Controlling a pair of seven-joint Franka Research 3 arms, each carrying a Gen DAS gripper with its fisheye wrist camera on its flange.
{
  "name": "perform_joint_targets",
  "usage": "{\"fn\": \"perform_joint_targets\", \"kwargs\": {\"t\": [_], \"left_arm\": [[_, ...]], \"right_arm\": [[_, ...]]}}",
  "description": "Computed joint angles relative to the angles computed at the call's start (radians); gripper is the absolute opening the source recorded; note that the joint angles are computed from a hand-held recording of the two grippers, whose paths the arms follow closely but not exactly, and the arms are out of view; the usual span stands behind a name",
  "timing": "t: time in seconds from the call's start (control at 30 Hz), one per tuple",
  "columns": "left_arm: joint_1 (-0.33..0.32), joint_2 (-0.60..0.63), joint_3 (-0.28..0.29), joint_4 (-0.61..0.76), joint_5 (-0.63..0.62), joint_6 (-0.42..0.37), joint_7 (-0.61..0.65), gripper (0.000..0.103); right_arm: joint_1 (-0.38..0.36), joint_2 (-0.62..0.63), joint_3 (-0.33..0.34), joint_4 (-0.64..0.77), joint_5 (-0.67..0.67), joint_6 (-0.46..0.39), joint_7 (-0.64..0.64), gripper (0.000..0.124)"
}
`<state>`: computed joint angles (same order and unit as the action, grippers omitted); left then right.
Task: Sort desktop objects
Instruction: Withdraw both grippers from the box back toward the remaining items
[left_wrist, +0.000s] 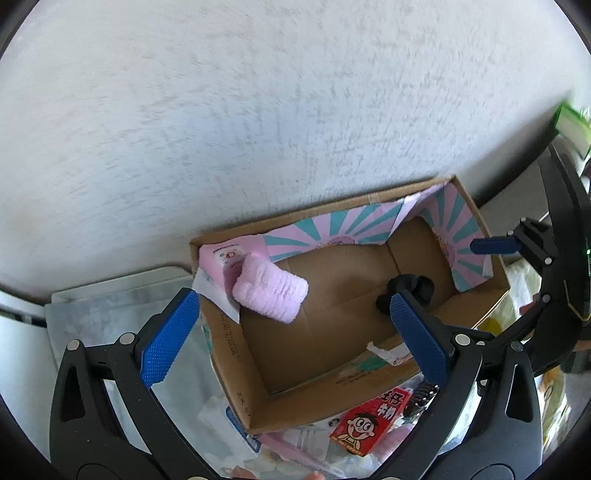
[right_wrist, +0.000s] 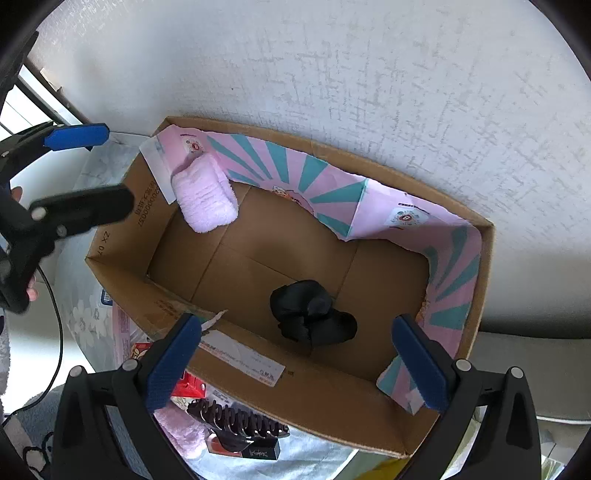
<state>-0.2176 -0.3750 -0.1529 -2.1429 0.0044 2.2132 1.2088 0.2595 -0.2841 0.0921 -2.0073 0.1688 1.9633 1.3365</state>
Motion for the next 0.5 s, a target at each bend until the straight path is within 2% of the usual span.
{"fn": "perform_joint_targets", "kwargs": {"t": [0.1,0.33,0.5], "left_arm": [[0.000,-0.047,0.012,-0.001,-0.016,-0.027,0.000,0.103],[0.009,-0.109,0.017,0.012,0.001,-0.089,-0.008,0.103],[0.018,-0.154,0.007,0.018,0.053,-0.156,0.000,0.103]], "right_arm": [[-0.003,-0.003,0.003,0.013,-0.005,0.006,0.026,0.103],[-0.005,-0.024,0.016,0.024,-0.031,-0.048,0.096,0.103],[-0.011,-0.079,0.024,0.006,-0.041,-0.011,0.162,0.103]]}}
